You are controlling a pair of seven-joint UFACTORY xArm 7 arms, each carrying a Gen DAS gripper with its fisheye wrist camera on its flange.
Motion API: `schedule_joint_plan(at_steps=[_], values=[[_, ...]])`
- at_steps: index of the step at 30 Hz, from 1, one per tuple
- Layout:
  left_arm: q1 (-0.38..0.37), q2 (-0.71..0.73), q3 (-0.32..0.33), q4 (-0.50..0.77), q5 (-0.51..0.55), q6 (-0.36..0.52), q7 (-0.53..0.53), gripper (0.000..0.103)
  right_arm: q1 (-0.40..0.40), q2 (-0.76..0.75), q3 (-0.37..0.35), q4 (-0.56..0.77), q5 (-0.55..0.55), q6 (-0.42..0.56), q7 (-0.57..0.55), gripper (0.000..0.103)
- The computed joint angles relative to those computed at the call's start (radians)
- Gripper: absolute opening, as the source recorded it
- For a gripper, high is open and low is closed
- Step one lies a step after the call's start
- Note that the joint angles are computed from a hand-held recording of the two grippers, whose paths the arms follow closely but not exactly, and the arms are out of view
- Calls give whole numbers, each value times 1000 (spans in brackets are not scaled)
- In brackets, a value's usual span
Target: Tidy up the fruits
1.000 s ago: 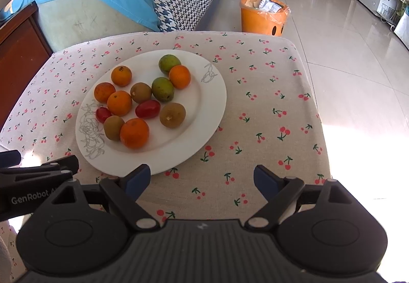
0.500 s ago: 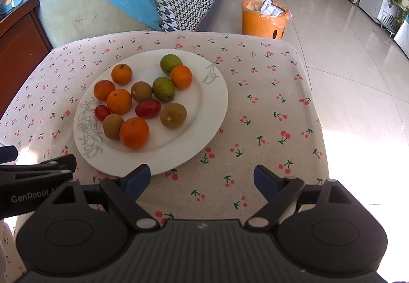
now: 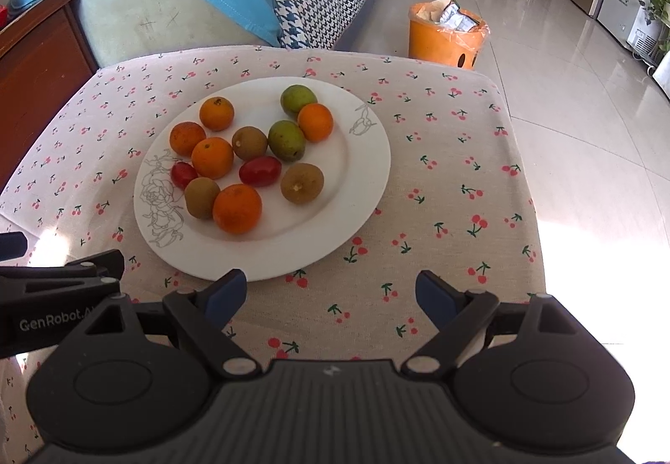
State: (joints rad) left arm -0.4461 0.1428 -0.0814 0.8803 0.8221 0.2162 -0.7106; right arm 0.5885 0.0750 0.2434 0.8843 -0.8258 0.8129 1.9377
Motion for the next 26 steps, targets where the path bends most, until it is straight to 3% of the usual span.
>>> schedule_joint_plan(at_steps=[11,19,22,26], values=[[36,-60,-9,-86,23,-17,-23,92,28,30,8,17,-21,5,-30,88],[99,-135,-42,-193,-66,-62,39,93,98,84,14,46,-59,32,15,88],[116,-166,-60,-242,-216,-91,168,93,126,95,11,45,-106,11,59,88],[153,-199,-85,-284,-205,-108,165,93,165,124,8,59,-220,-23,122,88]])
